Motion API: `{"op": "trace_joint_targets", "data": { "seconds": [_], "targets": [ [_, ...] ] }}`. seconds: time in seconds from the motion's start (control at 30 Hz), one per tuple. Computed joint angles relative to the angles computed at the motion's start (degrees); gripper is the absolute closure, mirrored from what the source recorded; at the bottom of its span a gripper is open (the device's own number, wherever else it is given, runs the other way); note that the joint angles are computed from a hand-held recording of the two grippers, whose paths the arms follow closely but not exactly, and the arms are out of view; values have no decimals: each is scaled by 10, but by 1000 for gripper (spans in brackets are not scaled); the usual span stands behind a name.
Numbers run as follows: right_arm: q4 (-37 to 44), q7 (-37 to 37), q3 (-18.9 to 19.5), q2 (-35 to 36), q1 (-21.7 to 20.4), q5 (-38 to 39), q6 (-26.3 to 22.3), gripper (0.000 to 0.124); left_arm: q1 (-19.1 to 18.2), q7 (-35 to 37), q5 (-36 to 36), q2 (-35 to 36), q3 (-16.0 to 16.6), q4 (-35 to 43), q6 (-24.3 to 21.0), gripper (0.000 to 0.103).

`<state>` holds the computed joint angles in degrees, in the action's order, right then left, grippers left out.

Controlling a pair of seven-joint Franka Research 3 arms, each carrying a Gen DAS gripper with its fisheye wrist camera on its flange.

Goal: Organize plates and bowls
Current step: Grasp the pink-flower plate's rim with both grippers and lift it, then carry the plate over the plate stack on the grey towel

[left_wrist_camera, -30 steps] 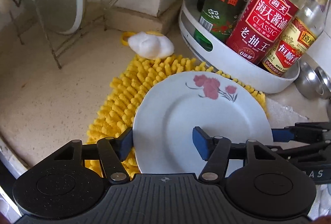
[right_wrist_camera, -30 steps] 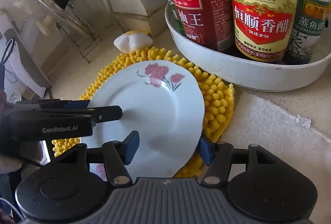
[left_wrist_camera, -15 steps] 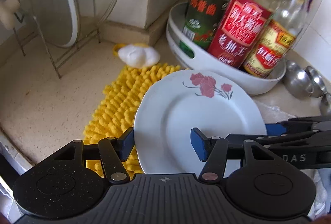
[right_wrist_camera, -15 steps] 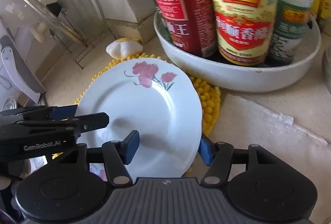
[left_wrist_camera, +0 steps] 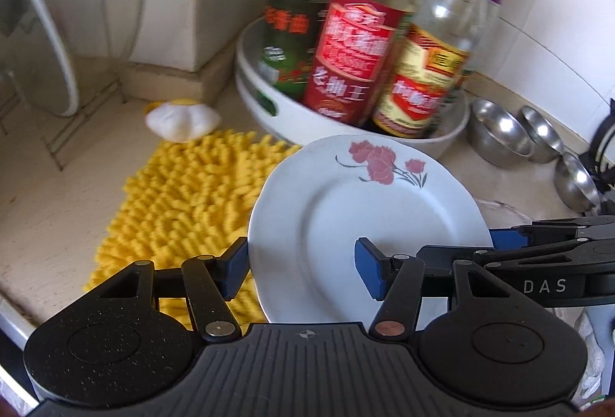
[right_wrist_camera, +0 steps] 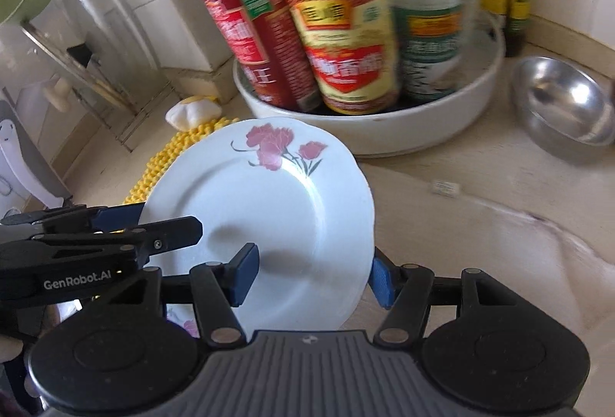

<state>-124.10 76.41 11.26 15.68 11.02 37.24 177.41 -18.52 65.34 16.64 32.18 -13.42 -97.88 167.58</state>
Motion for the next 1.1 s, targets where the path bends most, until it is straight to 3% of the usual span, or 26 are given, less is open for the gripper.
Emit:
{"op": "trace_joint_targets", "data": {
  "seconds": [0.17,0.3,0.5,0.63,0.87,1.1],
  "targets": [
    [-36,-109,69,-33,-70,120,17,45,-36,-23,24,-9,18,4,-1,37],
    [-57,-211,92,-63,-98,241,25,45,-55,-28,42,-2,18,25,-11,37],
    [-89,-306,68,-108,-90,366,33,45,-70,-8,43,25,-2,72,-29,37],
    [-123,-332,35,-145,-73,412,39,45,-77,27,32,46,-23,103,-39,37],
    [-198,-318,-23,-214,-35,440,70,45,-94,111,-3,92,-61,168,-62,36],
    [-246,-328,-80,-255,13,481,94,45,-120,167,-33,122,-71,212,-91,36]
  ]
}}
